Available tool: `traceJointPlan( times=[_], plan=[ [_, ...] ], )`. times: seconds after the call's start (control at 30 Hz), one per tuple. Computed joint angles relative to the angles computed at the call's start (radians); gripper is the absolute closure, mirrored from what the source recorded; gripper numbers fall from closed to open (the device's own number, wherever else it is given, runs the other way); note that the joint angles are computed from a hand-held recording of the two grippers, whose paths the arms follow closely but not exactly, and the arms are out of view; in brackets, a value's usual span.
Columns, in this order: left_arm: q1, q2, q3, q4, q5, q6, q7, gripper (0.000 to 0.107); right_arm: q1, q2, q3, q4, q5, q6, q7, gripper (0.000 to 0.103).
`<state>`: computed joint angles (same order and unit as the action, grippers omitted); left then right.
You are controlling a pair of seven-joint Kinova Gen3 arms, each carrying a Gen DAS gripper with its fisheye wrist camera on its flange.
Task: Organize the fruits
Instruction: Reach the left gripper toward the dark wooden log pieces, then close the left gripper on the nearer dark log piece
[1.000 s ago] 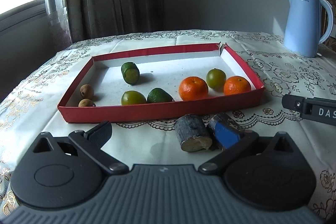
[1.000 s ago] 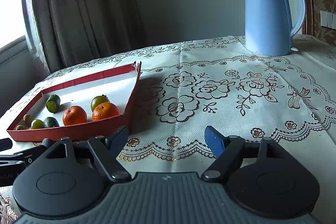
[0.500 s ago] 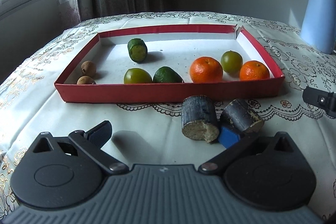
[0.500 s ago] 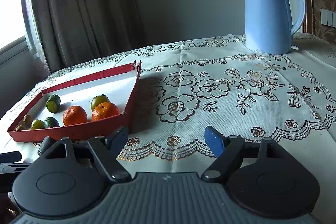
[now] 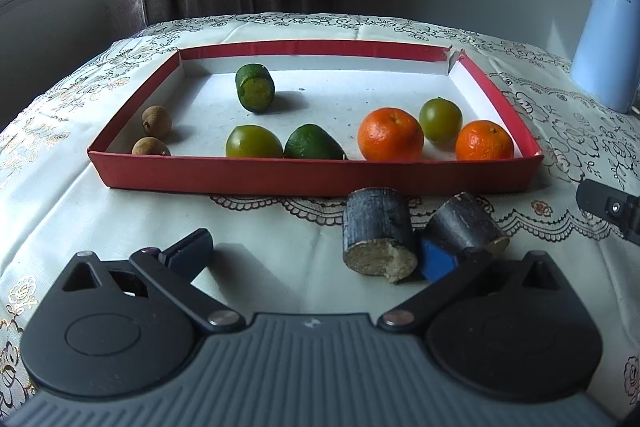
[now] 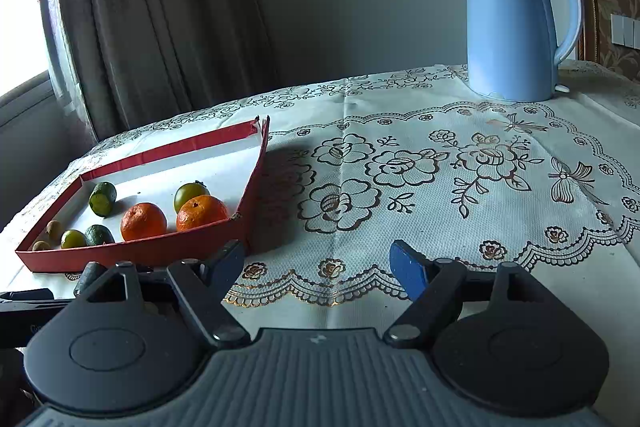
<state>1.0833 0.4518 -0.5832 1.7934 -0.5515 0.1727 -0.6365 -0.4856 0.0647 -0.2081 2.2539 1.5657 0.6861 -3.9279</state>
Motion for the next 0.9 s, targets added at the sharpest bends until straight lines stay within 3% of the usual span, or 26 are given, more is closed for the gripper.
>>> traceJointPlan(
  times=[0.37,0.77,0.9],
  plan=[
    [0.008,-0.003,-0.02,0.02,0.038,-0.041,-0.042,0.006,0.013,-0.006,0.003,0.011,0.027,-0.022,-0.043,0.023],
    [0.054,0.0,-0.082,0.045,0.165,-0.09,-0.177,0.013,0.015,-0.005,0.002,0.01,0.027,-0.024,-0.043,0.023],
    [0.068,-0.004,-0.101,0.066,0.205,-0.126,-0.229,0.022,0.015,-0.005,0.002,0.011,0.028,-0.024,-0.045,0.023]
  ],
)
